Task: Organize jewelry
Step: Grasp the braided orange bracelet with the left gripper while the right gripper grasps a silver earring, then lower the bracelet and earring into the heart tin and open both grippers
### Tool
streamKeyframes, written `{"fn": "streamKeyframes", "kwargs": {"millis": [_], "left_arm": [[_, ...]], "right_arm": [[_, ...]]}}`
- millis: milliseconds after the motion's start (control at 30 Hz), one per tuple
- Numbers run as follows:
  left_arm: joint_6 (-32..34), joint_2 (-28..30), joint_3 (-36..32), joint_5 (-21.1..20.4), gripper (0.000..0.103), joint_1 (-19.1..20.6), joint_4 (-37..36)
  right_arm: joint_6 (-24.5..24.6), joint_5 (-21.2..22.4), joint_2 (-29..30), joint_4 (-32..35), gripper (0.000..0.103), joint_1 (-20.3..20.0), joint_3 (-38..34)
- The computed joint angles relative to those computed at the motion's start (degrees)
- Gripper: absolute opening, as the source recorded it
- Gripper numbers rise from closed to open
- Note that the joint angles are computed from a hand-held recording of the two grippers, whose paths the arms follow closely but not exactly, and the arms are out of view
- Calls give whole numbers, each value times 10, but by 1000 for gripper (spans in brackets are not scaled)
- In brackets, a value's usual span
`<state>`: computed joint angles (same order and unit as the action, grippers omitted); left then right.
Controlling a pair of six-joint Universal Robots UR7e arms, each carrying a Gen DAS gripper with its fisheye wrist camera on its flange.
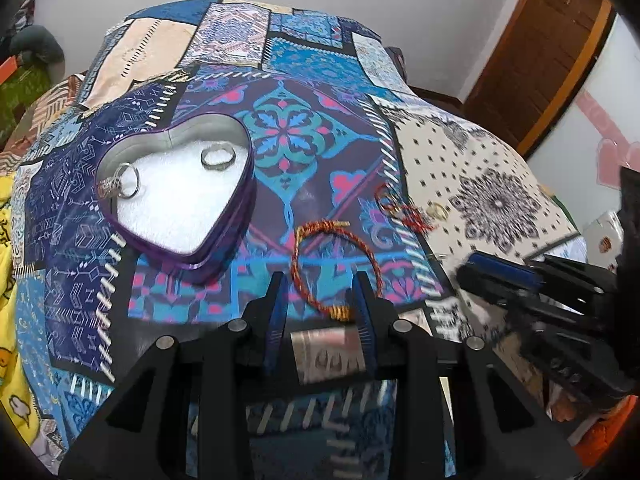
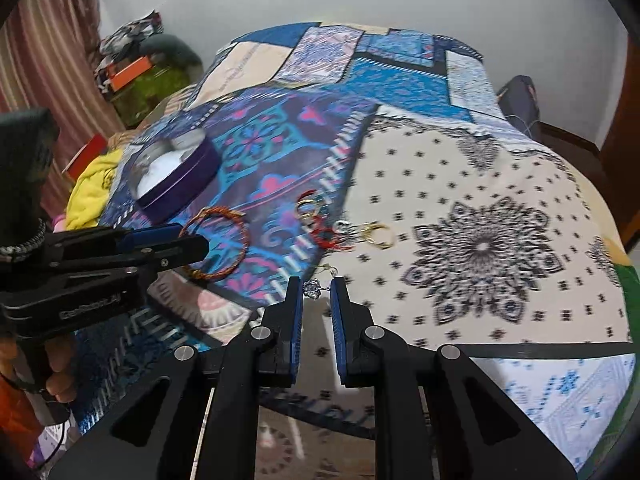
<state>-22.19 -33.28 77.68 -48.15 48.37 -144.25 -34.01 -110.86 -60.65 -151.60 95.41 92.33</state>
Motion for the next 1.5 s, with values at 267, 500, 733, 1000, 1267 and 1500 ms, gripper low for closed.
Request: {"fn": "streamKeyframes", "kwargs": {"millis": [267,500,733,1000,1267,1500], "left_arm": [[0,17,-13,48,2,-5,11],[12,-11,26,59,1,-19,-46],[24,-36,50,74,1,-32,-82],[54,-65,79,97,1,-44,-138],[108,-84,89,112,1,-49,-187],[147,-91,89,121,1,-43,-225]], "right_arm": [[3,0,2,2,12,-1,-9],[5,12,0,-3,12,8,-15],[10,29,2,-21,12,26,-21],[5,47,17,-38,12,48,-35],[3,68,44,-44,12,69,-60],[-4,90,71,-33,12,81,-89]]}}
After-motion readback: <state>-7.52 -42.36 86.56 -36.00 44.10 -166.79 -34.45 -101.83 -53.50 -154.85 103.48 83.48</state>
